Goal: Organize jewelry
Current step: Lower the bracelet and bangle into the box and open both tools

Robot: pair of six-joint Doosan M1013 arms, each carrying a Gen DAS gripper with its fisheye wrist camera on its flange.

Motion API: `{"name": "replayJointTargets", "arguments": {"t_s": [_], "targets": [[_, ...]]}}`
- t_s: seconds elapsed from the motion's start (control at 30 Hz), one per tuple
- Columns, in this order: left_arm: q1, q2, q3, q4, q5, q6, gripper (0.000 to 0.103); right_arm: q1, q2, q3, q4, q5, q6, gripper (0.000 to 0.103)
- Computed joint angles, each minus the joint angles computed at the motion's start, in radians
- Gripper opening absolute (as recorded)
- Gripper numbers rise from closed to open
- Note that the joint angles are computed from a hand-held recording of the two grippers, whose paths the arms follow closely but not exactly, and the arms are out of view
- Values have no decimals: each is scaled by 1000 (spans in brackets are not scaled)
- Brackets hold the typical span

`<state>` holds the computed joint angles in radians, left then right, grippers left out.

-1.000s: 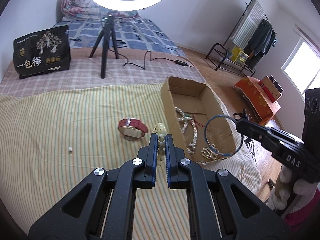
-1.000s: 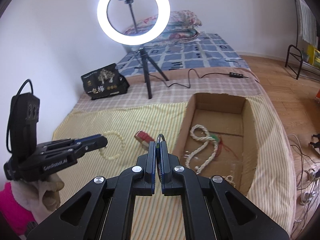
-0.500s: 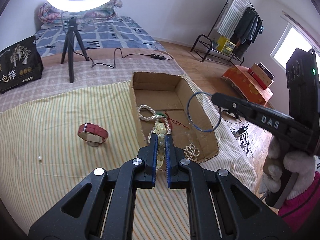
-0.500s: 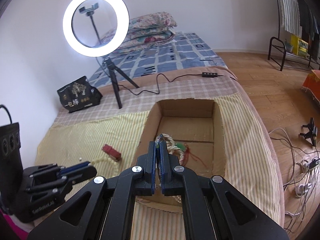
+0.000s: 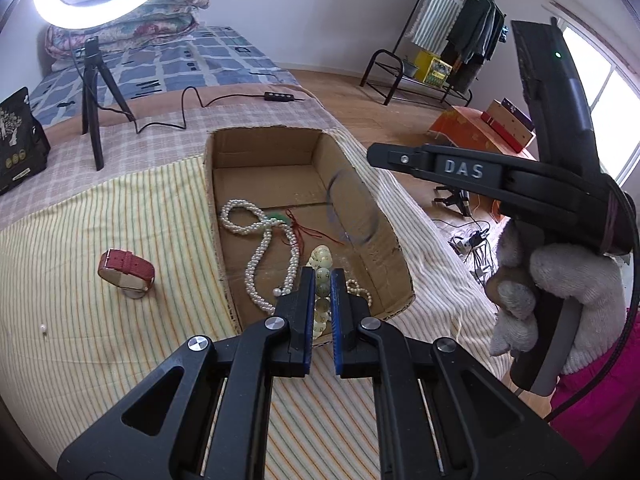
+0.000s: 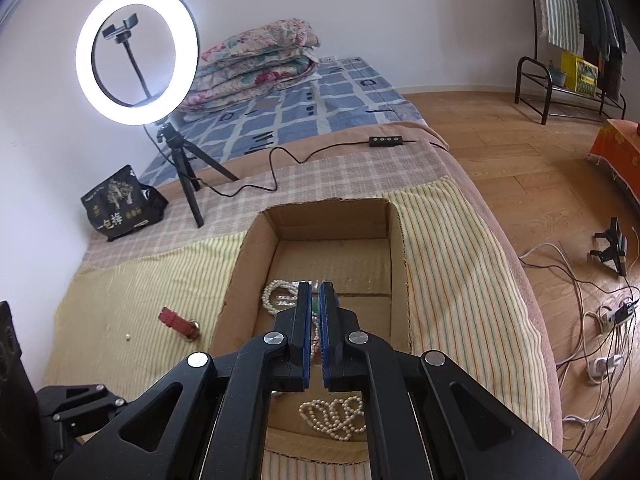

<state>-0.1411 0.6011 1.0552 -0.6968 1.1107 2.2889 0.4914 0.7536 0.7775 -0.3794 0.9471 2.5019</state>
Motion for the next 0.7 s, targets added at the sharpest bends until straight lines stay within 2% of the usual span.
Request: {"name": "replayJointTargets", "arguments": {"t_s": [0.3,0.37,0.4,0.43,0.47,0.5,0.7], "targets": [[-18,-4,12,23,-12,33,5,0,18,-25,-8,29,-10,2],[-20,-4,13,33,-20,30,5,0,19,-29,-16,37,-2,6],[-21,-3,11,42,-22,23,13,-1,21,-32,-14,43,2,22],[-21,-1,7,42,-22,20,30,-1,21,-32,-13,44,8,49],[-19,-1,9,34,-25,25,37,0,18,-25,-25,38,22,59],[-19,-4,14,33,-36,29,43,4,13,-15,-54,30,46,65],[-17,-9,20,47,-51,33,44,8,8,-10,-92,35,69,65]]}}
